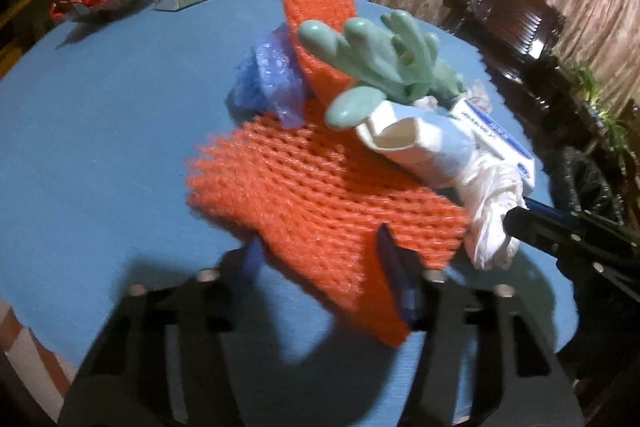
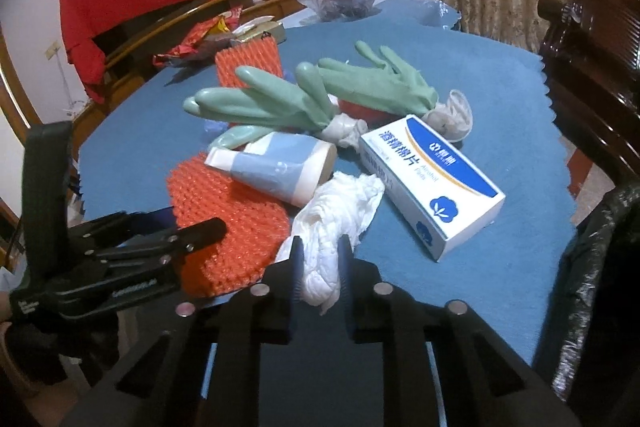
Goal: Collect trash
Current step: 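Grasp the orange foam mesh net with the left gripper while the right grasps white tissue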
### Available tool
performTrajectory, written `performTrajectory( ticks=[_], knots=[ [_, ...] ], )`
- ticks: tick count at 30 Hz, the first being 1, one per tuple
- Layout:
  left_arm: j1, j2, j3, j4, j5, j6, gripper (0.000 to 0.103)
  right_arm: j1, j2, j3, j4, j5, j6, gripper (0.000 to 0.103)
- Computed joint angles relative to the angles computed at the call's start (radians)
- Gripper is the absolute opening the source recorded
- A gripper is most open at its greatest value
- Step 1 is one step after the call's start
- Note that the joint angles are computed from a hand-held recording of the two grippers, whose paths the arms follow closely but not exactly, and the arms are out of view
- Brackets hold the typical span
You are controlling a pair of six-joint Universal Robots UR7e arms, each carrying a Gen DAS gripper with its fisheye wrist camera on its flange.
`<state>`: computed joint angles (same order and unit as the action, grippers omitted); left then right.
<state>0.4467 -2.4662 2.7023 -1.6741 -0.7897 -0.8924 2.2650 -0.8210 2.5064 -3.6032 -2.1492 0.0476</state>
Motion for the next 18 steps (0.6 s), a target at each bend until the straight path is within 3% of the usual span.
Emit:
performTrajectory(
  ticks=[4,5,8,10,13,16,18],
  knots=[
    [-0.055,-0.021,-0.005,0.062,-0.002,-0.056,0.016,0.023,-0.031,0.008,0.021,-0.009,0.01,0.013],
    [-0.067,-0.029,-0.009,0.079,-0.003,-0.073,0.014,0.028,-0.04,0.01,0.028,-0.006,0.012,0.005],
    [-0.139,-0.081,-0.032,0.194,0.002,-0.164,0.012,0.045,-0.058,0.012,0.039,-0.016,0.015,0.004],
    [-0.227,-0.12,-0.056,0.331,0.005,-0.268,0.012,0.046,-0.061,0.015,0.04,-0.027,0.015,0.003],
    [-0.31,-0.123,-0.084,0.455,-0.008,-0.363,0.012,0.031,-0.063,0.025,0.035,-0.015,0.041,0.004],
    [-0.327,-0.126,-0.092,0.507,-0.026,-0.407,0.012,0.012,-0.051,0.036,0.008,0.004,0.068,0.017],
    [-0.344,-0.134,-0.095,0.546,-0.039,-0.428,0.012,0.011,-0.038,0.033,0.003,-0.006,0.074,0.038]
  ],
)
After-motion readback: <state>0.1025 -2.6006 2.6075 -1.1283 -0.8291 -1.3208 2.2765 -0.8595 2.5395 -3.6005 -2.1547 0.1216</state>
